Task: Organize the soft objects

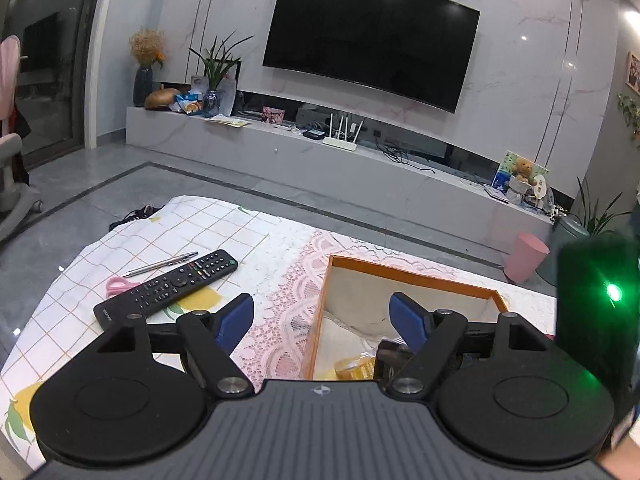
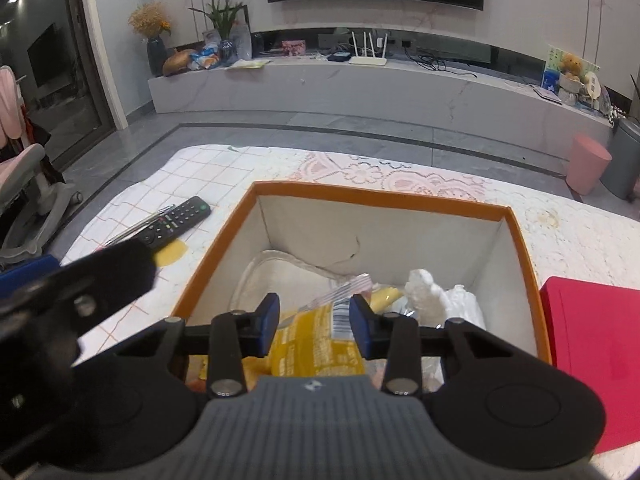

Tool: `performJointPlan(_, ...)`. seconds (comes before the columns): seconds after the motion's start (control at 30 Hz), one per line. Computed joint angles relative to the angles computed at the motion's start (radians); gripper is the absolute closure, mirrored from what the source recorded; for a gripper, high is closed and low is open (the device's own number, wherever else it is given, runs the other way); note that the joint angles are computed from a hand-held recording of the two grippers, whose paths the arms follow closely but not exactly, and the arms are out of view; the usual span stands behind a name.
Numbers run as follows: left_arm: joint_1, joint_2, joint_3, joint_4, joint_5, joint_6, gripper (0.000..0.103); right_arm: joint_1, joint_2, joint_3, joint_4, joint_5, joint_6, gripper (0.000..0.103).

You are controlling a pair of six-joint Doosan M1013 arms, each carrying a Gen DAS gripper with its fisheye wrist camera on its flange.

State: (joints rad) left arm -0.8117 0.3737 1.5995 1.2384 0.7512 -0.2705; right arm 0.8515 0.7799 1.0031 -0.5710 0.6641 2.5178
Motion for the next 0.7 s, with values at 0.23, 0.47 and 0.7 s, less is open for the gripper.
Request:
performJointPlan(0.23, -0.02, -0.015, 0.009, 0.033, -0.022, -0.006, 0.012, 0.015, -0.077, 0.143, -0.124, -0.074, 0.126, 0.051)
performJointPlan(0.47, -0.067, -0.021, 0.006, 0.049, -0.052, 0.029, 0.012, 0.044, -0.203, 0.339, -0.363, -0.144, 0.359, 0.029)
performJointPlan(0.7, -0.127, -0.02, -0.019, 0.022, -0.017, 0.143, 0.012, 0.099, -0.311, 0.51, -0.641, -0.044, 0.654, 0.019)
